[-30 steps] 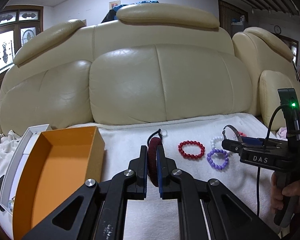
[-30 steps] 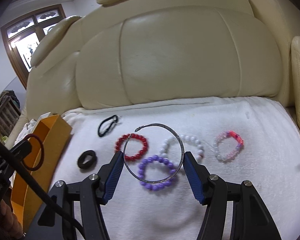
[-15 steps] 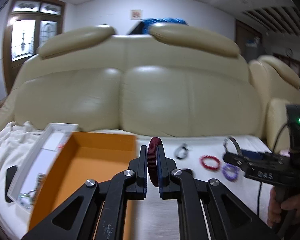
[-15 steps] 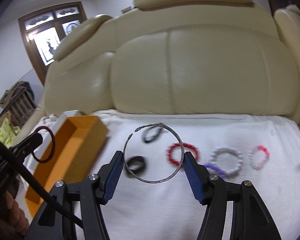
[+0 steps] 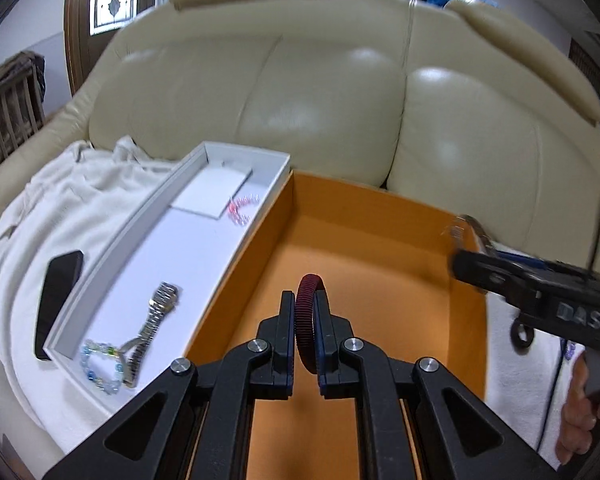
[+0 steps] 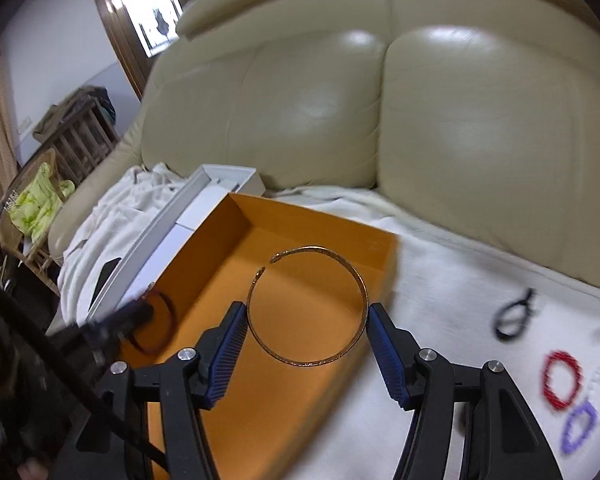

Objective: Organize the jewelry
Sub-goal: 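Carry the bangle and hair tie over the orange box and open both tools, then grasp the black fabric hair tie with the left tool while the right grasps the purple bead bracelet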

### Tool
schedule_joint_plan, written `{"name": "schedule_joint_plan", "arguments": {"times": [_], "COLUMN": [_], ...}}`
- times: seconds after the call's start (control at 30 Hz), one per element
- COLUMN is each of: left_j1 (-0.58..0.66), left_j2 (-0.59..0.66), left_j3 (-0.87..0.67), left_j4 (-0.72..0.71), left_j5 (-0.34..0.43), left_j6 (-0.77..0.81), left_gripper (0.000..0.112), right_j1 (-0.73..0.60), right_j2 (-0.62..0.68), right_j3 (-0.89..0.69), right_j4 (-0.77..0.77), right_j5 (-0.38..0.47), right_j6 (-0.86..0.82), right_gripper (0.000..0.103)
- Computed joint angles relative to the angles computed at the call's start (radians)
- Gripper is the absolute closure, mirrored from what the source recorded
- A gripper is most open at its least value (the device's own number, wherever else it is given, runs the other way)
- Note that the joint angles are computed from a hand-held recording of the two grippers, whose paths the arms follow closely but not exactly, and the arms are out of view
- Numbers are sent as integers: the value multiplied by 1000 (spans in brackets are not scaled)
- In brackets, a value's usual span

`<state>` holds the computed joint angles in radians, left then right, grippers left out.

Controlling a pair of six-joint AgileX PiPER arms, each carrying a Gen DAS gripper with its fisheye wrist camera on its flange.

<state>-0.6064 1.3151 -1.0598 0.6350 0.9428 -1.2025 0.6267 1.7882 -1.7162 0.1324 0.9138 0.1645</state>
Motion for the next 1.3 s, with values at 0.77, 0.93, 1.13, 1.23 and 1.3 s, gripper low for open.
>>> {"name": "schedule_joint_plan", "arguments": {"times": [0.77, 0.93, 1.13, 1.23, 1.3], "left_j1": [-141, -284, -367, -362, -351], "left_j2": [131, 213, 362, 430, 493], "left_j3": [-185, -304, -471, -545, -614], "left_j4": [121, 209, 216, 165, 114], "left_j5": [149, 217, 185, 149, 130], "left_j6": [-130, -169, -79, -29, 23], "left_gripper": [61, 58, 52, 49, 49], "right_j1": [-299, -704, -1003, -992, -977], "right_j2": [-320, -475, -426, -370, -350], "right_j3": [332, 515, 628, 636, 635], "right_j4": [191, 430, 575, 580, 575], "right_j5": [-112, -5, 111, 114, 88], "right_j6": [-145, -406, -580, -596, -587], "right_gripper": [31, 44, 52, 52, 52]}}
